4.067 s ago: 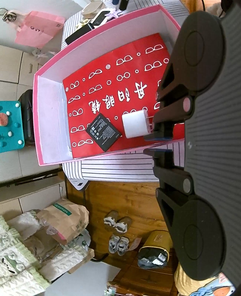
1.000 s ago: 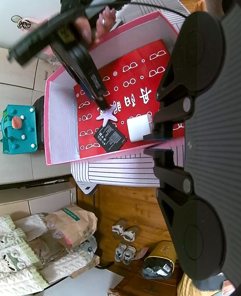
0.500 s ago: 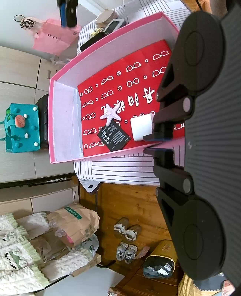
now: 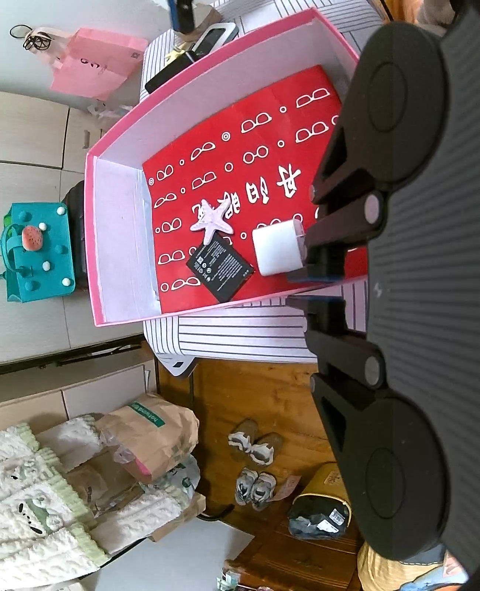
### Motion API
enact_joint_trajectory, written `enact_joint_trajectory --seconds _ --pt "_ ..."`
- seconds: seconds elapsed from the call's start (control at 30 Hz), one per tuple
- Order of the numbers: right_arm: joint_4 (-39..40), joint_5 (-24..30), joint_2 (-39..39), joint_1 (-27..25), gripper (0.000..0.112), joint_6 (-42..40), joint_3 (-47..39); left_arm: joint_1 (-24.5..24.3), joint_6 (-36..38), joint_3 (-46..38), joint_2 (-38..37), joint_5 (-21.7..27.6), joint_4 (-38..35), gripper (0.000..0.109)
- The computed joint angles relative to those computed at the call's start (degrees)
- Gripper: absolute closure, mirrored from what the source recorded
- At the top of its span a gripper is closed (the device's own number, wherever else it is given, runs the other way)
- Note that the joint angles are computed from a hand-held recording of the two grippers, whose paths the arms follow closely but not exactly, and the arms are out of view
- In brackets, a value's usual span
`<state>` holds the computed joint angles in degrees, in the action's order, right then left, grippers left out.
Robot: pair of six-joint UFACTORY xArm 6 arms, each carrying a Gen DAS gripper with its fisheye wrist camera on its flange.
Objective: Organize rigid objects
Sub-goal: 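Return the right tool to the table and grasp the black phone, then carry the black phone into the pink box and open the right gripper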
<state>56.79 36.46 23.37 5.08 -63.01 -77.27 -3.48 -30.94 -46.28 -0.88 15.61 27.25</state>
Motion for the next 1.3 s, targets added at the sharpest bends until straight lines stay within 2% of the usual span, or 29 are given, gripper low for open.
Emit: enact_joint_trajectory --seconds 0.23,0.3,0.37,0.67,0.73,0.8,0.9,1.23,1.3 --pt "-1.22 6.82 8.57 -2.16 0.06 9.75 -8.87 -0.85 -1.86 -1.14 -0.06 2.58 2.26 0.103" --pt "-0.56 7.38 10.43 -2.33 0.053 11.48 -10.66 -0.82 -3.12 -1.38 0.17 2.66 3.16 0.103" --pt "-0.26 6.47 11.06 -1.89 0.053 11.92 -11.03 -0.92 -3.75 -1.73 0.4 3.1 3.44 0.103" --pt "2.29 9.35 14.46 -1.79 0.053 14.01 -14.65 -1.03 -2.31 -2.03 0.37 3.95 2.12 0.103" --pt "3.29 9.62 14.99 -1.78 0.061 14.23 -15.07 -1.07 -2.37 -2.09 0.45 3.99 1.97 0.103" --pt "3.05 8.3 14.69 -1.33 0.084 14.88 -14.42 -1.08 -2.23 -2.08 0.42 4.08 1.72 0.103" --pt "4.5 8.95 13.71 -1.51 0.088 13.52 -13.07 -1.1 -2.44 -2.08 0.4 4.12 2.19 0.103" --pt "6.03 8.31 5.59 -1.1 0.089 7.87 -4.3 -1.68 1.14 -1.84 -0.24 5.69 0.82 0.103" --pt "7.86 10.11 4.37 -1.75 0.089 4.73 -3.1 -1.78 1.89 -1.69 -0.48 5.93 -0.16 0.103"
